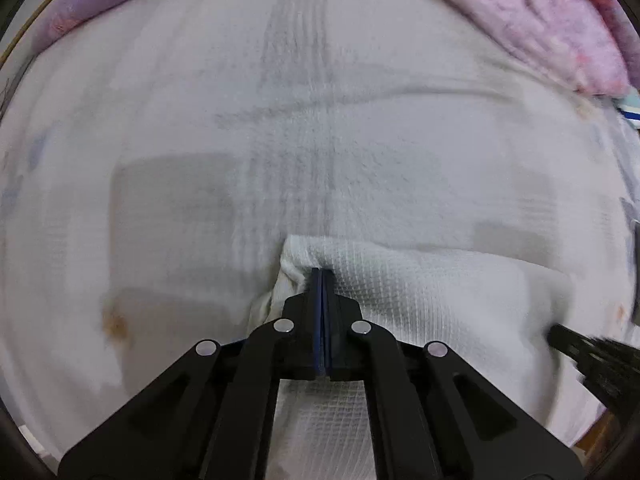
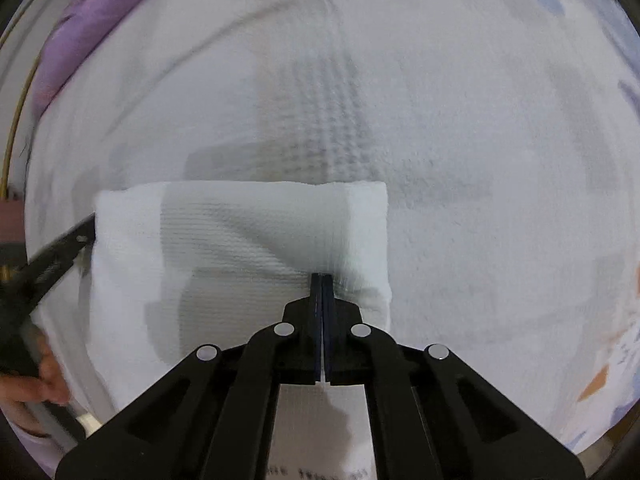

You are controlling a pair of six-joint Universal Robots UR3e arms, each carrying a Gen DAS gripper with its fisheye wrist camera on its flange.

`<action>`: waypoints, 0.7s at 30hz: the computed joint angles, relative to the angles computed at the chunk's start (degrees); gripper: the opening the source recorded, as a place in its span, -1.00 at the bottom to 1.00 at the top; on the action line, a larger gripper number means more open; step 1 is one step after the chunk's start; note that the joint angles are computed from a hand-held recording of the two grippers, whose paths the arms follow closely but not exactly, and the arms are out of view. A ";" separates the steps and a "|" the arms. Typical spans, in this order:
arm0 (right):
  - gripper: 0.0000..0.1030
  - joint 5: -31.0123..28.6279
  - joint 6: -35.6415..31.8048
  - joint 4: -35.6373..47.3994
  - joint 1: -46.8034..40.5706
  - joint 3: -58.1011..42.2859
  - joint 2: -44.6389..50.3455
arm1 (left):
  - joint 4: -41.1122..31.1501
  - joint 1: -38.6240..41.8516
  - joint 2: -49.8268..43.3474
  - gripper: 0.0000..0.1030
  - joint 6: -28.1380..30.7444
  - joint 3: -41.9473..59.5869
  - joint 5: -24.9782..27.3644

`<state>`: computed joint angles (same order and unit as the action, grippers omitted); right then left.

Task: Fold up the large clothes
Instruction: 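Grasp the jacket bundle edges with both grippers, then lift the jacket bundle with both grippers and carry it across the bed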

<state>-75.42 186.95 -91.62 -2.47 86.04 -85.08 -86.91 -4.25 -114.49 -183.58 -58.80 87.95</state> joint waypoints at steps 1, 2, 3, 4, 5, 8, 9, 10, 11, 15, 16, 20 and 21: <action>-1.00 -0.03 -0.16 1.46 0.27 -1.49 0.41 | -2.54 -0.62 -1.80 -0.97 -0.02 3.69 1.16; -1.00 -0.09 -0.82 2.26 0.34 -1.82 -0.04 | -4.70 -1.06 -2.17 -0.98 -0.21 6.32 1.72; -1.00 0.16 -0.98 2.98 0.27 -1.80 -0.75 | -5.59 -1.31 -1.22 -0.99 -0.22 6.55 1.79; -0.99 0.85 -1.51 4.70 -0.25 -1.89 -2.05 | -5.65 -0.85 1.16 -0.99 0.39 4.99 1.30; -0.91 2.00 -2.62 6.38 -0.95 -1.55 -4.03 | -5.93 -0.25 3.31 -0.98 0.94 3.51 0.39; -0.88 5.86 -6.45 10.20 -2.26 1.91 -9.81 | -6.58 2.89 15.21 -0.90 2.89 -7.82 -4.83; -0.88 5.89 -6.96 11.05 -1.95 3.32 -11.43 | -7.69 3.60 19.86 -0.88 3.86 -13.10 -4.97; -0.88 5.95 -7.67 12.57 -1.15 6.02 -14.10 | -8.74 4.04 23.08 -0.88 4.59 -16.82 -4.91; -0.88 6.14 -7.68 13.46 -0.51 8.07 -15.77 | -10.11 4.76 26.89 -0.88 5.50 -21.23 -5.01; -0.94 8.07 -6.76 19.09 0.91 23.91 -29.91 | -17.77 9.28 45.89 -0.87 8.85 -41.64 -5.72; -0.94 8.05 -6.59 20.05 0.54 25.83 -33.98 | -19.19 10.93 50.99 -0.87 9.89 -44.25 -6.14; -0.89 9.83 -9.78 30.95 -2.41 23.73 -35.63 | -30.41 18.06 53.29 -0.75 13.39 -39.89 -8.98; -0.70 10.83 -11.91 34.11 -4.05 23.04 -34.79 | -32.15 19.29 53.08 -0.36 15.10 -38.61 -9.21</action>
<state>-64.59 175.04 -57.51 -6.51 109.07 -119.88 -119.06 15.04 -61.40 -168.49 -97.41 78.74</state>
